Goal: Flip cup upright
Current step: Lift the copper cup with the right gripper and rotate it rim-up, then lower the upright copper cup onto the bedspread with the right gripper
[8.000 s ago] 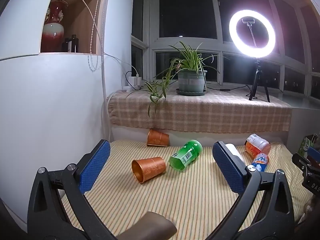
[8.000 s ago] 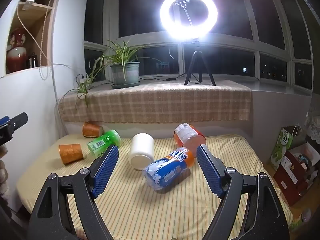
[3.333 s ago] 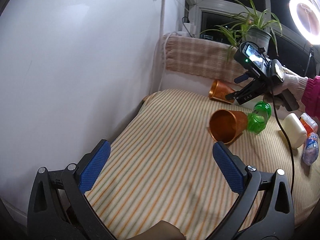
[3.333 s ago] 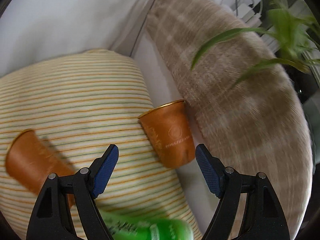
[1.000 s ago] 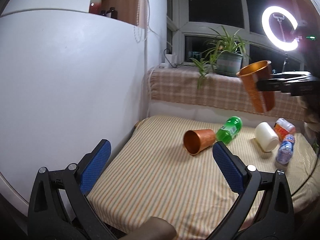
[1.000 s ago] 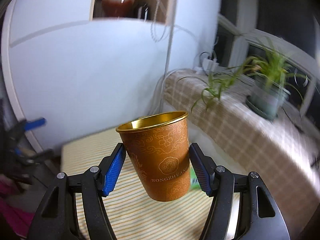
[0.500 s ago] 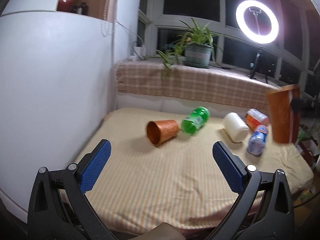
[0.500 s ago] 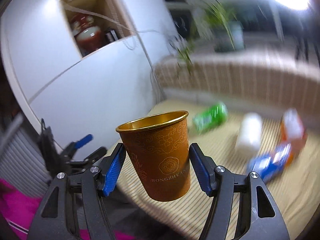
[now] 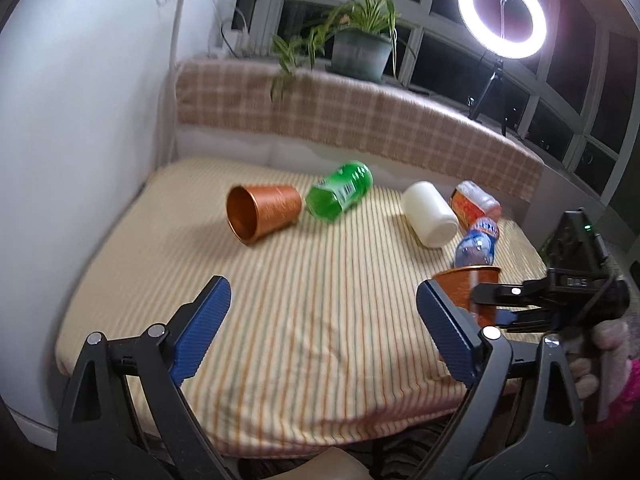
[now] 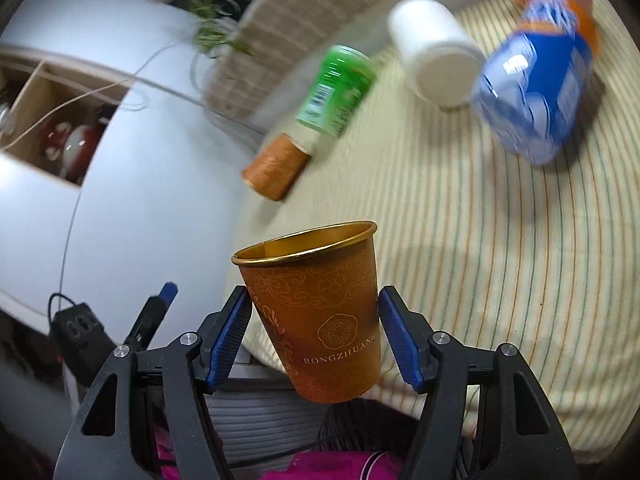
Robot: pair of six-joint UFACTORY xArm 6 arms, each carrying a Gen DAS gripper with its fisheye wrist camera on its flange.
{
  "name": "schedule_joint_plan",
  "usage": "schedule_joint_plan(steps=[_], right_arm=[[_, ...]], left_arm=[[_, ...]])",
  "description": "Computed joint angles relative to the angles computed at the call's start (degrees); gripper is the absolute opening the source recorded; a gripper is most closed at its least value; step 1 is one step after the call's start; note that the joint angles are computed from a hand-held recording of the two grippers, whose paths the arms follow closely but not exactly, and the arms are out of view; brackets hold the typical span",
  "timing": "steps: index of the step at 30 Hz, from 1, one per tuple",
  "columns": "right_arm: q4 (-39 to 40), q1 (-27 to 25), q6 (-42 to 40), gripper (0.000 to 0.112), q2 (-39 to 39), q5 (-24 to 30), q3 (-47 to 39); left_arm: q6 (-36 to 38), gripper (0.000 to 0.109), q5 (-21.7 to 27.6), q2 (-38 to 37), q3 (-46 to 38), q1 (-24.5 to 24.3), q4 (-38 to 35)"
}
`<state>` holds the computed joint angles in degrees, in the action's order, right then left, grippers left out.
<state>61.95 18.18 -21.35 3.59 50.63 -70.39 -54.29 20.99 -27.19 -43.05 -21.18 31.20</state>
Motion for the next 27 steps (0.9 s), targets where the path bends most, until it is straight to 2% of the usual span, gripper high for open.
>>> schedule_joint_plan(steps=[11,14,18,20,24,27], right_arm=[[-3.2,0.0,4.8,0.068,5.1,-0.6,-3.9],[-5.2,0.1,5.2,0.074,5.8,-1.2,-4.8],[-5.3,0.1,2.1,0.079,3.8,-2.8,-3.6],[-6.9,0.5,0.5,0.079,1.3,-4.9,-1.9],[-16.5,2.6,0.4,0.079,-6.9,-15.5,6.1],[-21.5,2.7,3.1,0.079,-12.4,-20.4,12.3]], left_arm=[[13.1,0.095,-2.7,5.4,-1.6,-0.5,-17.5],[17.3,0.095,-2.7,6.8,-2.7,-0.9,-22.2],[27.0,0.095,-2.3,9.5,-4.9,-1.7,-34.9],[32.5,0.095,-1.6,11.5,-6.8,-2.2,-42.2],[40.5,0.095,0.5,16.1,-11.6,-3.0,-52.5],[50.1,0.095,4.8,20.6,-16.6,-2.6,-67.1]])
